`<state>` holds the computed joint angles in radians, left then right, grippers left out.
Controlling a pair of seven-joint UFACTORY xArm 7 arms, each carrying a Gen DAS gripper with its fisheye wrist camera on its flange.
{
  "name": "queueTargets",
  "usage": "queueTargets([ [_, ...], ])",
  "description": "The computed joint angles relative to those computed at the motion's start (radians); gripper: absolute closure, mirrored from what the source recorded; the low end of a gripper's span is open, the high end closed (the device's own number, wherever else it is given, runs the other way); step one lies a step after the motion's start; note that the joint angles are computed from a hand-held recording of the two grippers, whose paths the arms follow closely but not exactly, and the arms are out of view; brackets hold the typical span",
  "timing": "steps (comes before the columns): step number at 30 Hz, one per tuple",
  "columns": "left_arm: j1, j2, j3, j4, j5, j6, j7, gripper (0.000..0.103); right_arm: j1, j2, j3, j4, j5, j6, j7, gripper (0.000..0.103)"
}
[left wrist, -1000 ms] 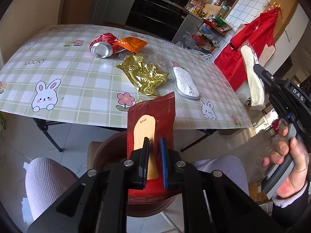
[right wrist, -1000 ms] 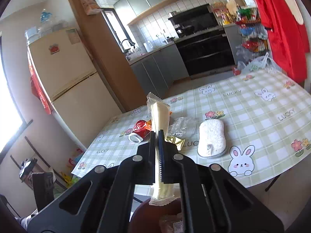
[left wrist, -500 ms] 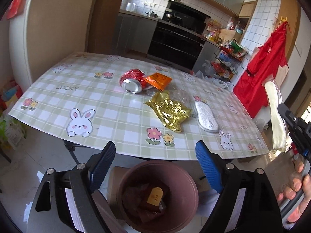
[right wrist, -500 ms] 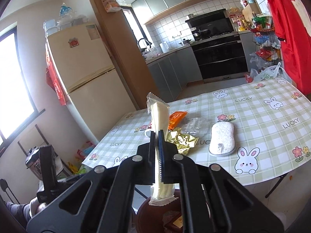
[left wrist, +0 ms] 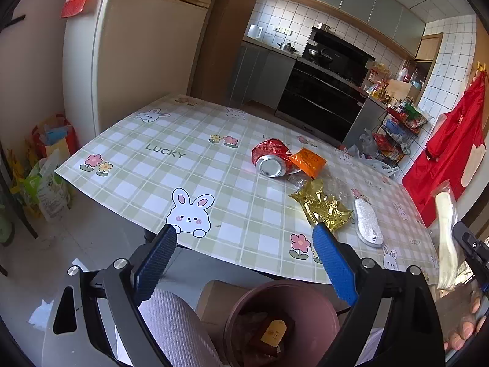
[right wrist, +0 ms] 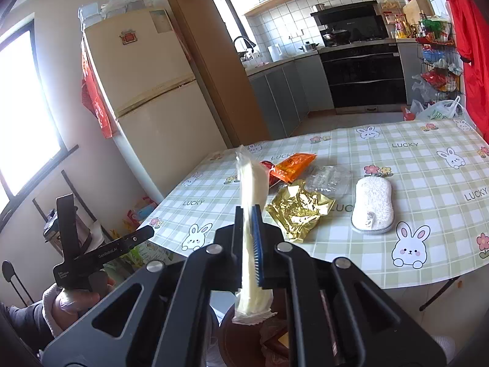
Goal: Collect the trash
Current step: 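Drop the red packet into the bin with the left gripper while the right gripper drops the white wrapper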
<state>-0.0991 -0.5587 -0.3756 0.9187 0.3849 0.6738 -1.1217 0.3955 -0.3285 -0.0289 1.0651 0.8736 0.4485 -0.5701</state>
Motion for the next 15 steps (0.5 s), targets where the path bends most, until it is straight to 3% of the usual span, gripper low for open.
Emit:
queueTargets([
  [11, -0.008, -0.003, 0.006, -0.001, -0.005, 0.0, 0.008, 0.015, -0.019, -0.001, 0.018, -0.003, -0.079, -0.032, 0.07, 0.069],
  [15, -0.007, 0.004, 0.001, 0.013, -0.005, 0.014, 0.014, 0.015, -0.021, -0.001, 0.016, -0.01, -0.103, -0.051, 0.098, 0.049],
])
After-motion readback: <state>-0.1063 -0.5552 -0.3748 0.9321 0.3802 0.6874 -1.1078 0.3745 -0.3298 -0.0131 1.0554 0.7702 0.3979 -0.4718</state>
